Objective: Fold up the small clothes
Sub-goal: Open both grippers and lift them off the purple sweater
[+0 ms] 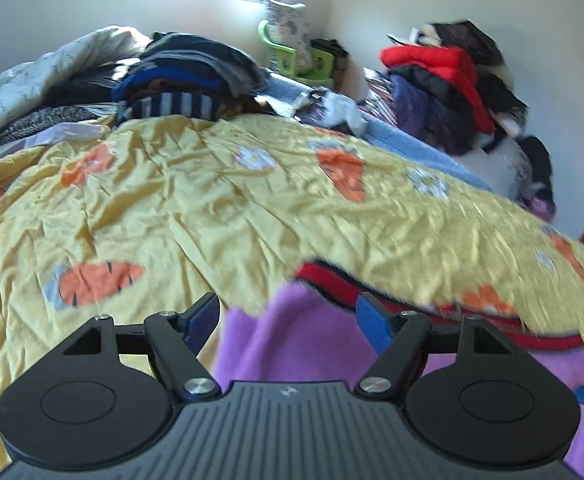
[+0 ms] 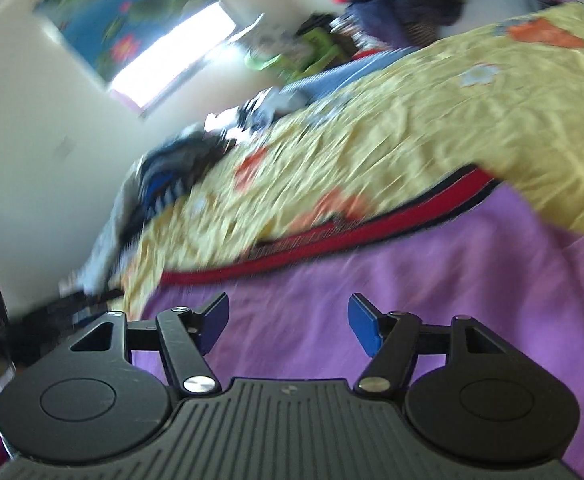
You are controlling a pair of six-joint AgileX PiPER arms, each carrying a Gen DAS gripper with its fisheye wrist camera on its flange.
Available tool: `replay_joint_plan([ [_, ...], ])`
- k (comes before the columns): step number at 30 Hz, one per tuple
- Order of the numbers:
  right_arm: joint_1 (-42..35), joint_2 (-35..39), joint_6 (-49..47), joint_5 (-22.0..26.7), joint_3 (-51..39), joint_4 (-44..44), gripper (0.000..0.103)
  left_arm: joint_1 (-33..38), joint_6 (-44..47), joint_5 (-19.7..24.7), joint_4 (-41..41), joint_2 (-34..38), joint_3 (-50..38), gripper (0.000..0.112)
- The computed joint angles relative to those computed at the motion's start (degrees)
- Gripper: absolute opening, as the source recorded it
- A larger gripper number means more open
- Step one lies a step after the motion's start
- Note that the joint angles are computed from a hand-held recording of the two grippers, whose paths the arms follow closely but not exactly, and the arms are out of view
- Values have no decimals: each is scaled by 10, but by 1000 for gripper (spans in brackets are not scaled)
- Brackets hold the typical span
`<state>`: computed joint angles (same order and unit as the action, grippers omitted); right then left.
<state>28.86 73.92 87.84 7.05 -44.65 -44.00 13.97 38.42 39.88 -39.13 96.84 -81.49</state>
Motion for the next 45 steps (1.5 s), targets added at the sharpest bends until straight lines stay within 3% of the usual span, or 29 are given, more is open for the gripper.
replay_joint_plan([
  [9, 235, 88, 31, 287, -108, -126, 86, -32, -15, -77, 92, -81, 147, 77],
  [13, 280, 126, 79, 357, -116, -168, 90, -41, -11, -110, 103, -96, 198, 77],
  [16, 295, 147, 113, 373, -107, -191, 94, -50, -6, -152, 114, -109, 236, 87],
  [18, 313, 162, 135, 391, -104, -216, 98, -46, 24, -167, 91, -116, 254, 88],
  [24, 348, 194, 166, 432, -102, -254, 103, -14, 122, -163, -16, -117, 277, 95],
  [30, 350, 186, 194, 427, -87, -270, 103, 5, 246, -174, -123, -124, 312, 100],
  [34, 352, 187, 181, 429, -91, -260, 103, 42, 325, -144, -180, -127, 325, 101],
  [37, 368, 190, 190, 456, -100, -257, 103, 76, 312, -118, -161, -139, 322, 101],
  [40, 403, 193, 229, 476, -102, -289, 103, 95, 309, -132, -146, -152, 323, 101],
  [45, 450, 244, 135, 516, -183, -282, 103, 116, 320, -124, -140, -143, 318, 101],
])
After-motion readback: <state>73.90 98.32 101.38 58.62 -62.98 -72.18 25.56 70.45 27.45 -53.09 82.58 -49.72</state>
